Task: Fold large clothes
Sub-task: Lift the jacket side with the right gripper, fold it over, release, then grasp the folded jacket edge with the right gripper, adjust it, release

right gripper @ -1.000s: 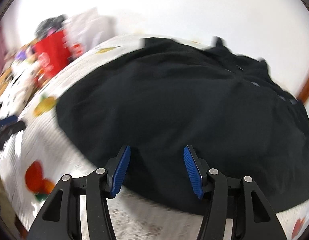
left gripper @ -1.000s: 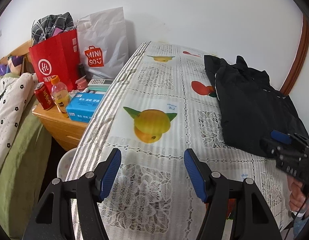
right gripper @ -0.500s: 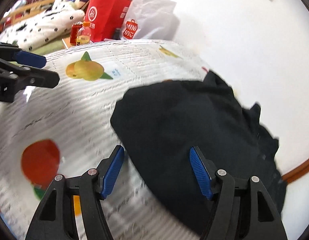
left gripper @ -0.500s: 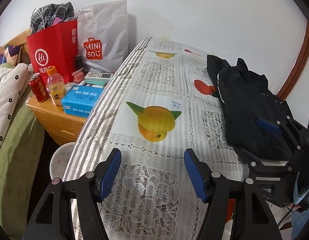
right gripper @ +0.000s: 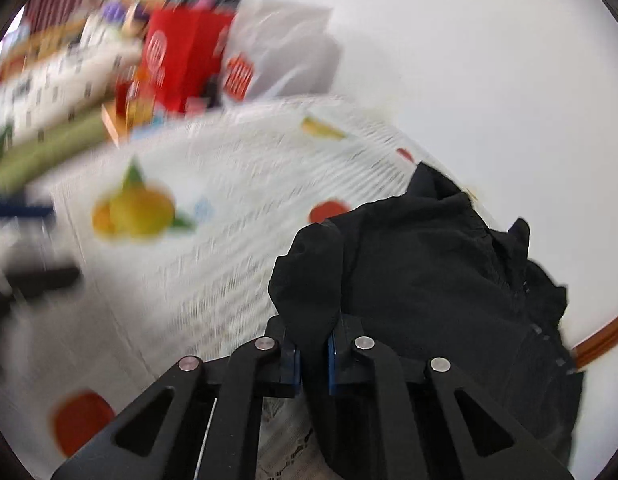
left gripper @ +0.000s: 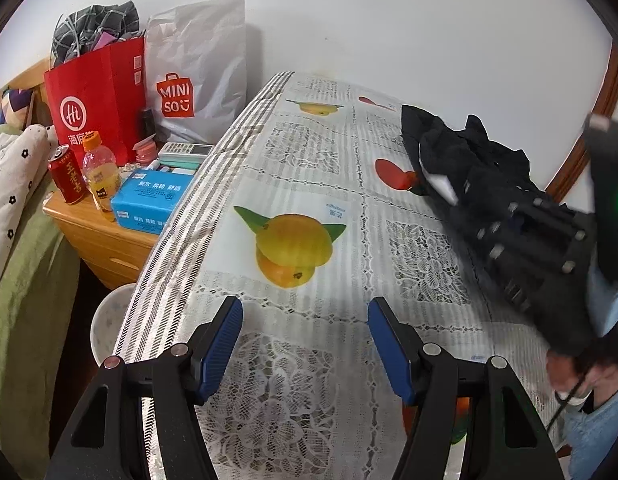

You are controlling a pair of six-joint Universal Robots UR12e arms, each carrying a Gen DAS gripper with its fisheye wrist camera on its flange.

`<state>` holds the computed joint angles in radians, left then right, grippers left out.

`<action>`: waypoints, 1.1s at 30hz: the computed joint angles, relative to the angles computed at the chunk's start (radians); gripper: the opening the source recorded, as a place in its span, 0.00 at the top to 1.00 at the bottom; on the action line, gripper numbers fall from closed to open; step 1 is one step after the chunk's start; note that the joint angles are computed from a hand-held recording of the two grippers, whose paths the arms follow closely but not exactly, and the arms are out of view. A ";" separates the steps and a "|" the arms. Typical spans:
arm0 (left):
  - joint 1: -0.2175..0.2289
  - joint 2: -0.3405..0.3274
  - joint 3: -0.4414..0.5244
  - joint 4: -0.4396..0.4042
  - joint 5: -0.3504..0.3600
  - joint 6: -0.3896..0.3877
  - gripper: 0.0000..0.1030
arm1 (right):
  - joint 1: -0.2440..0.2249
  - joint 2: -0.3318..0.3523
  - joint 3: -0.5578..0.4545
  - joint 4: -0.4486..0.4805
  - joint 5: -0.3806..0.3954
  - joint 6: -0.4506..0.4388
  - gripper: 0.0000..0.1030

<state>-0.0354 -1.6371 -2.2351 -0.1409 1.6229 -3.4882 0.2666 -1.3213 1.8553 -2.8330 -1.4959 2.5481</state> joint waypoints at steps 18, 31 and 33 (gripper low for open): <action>-0.137 -0.080 0.115 0.045 -0.015 0.090 0.39 | -0.362 -0.077 0.064 -0.216 0.210 0.706 0.93; -0.243 -0.171 0.221 -0.012 -0.042 0.142 0.39 | -0.425 -0.110 0.115 -0.056 0.128 0.525 0.69; -0.254 -0.183 0.234 -0.017 -0.046 0.145 0.39 | -0.431 -0.127 0.127 -0.065 0.111 0.468 0.60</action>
<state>-0.2891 -1.8198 -2.0007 -0.1577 1.5766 -3.3433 -0.1647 -1.4480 1.9823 -2.8980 -1.3852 3.0164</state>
